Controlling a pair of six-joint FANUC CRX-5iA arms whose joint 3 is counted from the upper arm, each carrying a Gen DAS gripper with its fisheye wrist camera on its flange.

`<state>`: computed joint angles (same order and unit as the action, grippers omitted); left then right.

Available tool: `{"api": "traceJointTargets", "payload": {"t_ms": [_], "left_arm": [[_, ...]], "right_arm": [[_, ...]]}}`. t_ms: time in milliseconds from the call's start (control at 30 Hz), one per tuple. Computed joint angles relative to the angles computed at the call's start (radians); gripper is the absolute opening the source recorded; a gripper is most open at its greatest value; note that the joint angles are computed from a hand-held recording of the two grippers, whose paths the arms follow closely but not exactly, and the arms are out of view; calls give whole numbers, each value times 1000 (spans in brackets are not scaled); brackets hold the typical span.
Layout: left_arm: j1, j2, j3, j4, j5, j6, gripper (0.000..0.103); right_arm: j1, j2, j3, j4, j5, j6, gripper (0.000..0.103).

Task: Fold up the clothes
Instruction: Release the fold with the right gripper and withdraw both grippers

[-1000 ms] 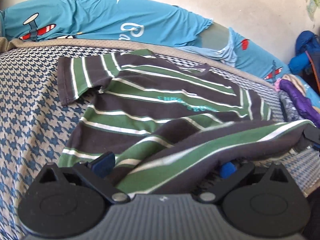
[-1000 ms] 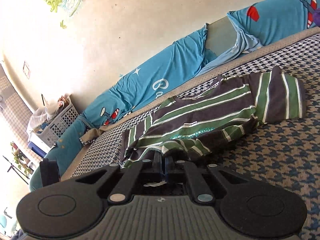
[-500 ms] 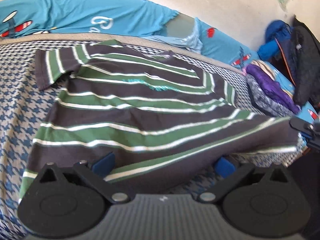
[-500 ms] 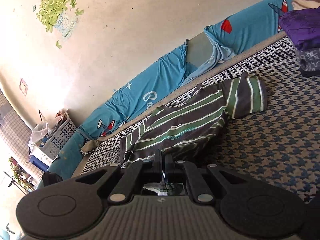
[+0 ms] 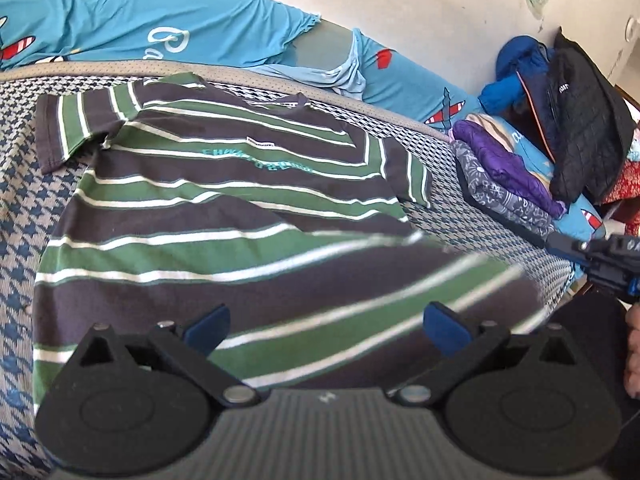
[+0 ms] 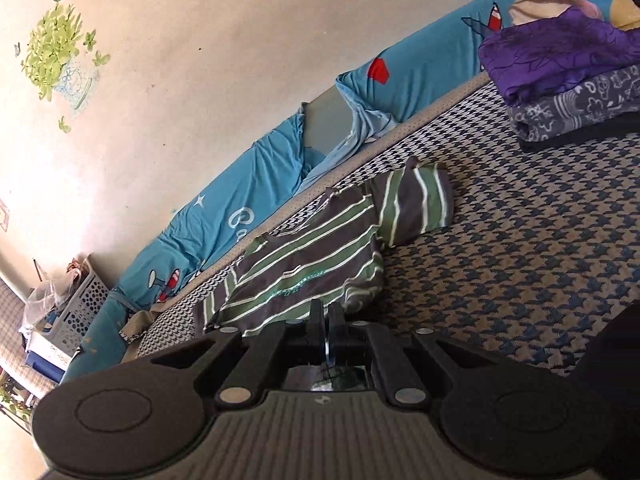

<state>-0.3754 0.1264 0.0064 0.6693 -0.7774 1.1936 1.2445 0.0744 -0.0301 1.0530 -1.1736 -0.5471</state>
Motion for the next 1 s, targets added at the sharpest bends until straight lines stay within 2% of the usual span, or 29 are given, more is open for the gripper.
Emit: {"api": "traceJointTargets", "payload": {"t_ms": [67,133,267,500,733,1000], "left_arm": [[0,-1,6,-27,4,26,103],[3,-1,13,-54,6,62,103],[6,10,46,-130,-3,156,103],[-5,27,99,-252,-27,248,103],[-42,43,190,-514,-36,466,103],[-51,77,239,-587,-57,573,103]], "right_arm": [[10,59,101,-81,-126,116,3],[8,89,154,-143,-187,152,5],[-1,72,118,-163,-130,120,6],[-40,114,159,-202,-88,220,7],[-89,153,204,-245,-40,349,9],[-171,187,254,-284,-12,481,22]]}}
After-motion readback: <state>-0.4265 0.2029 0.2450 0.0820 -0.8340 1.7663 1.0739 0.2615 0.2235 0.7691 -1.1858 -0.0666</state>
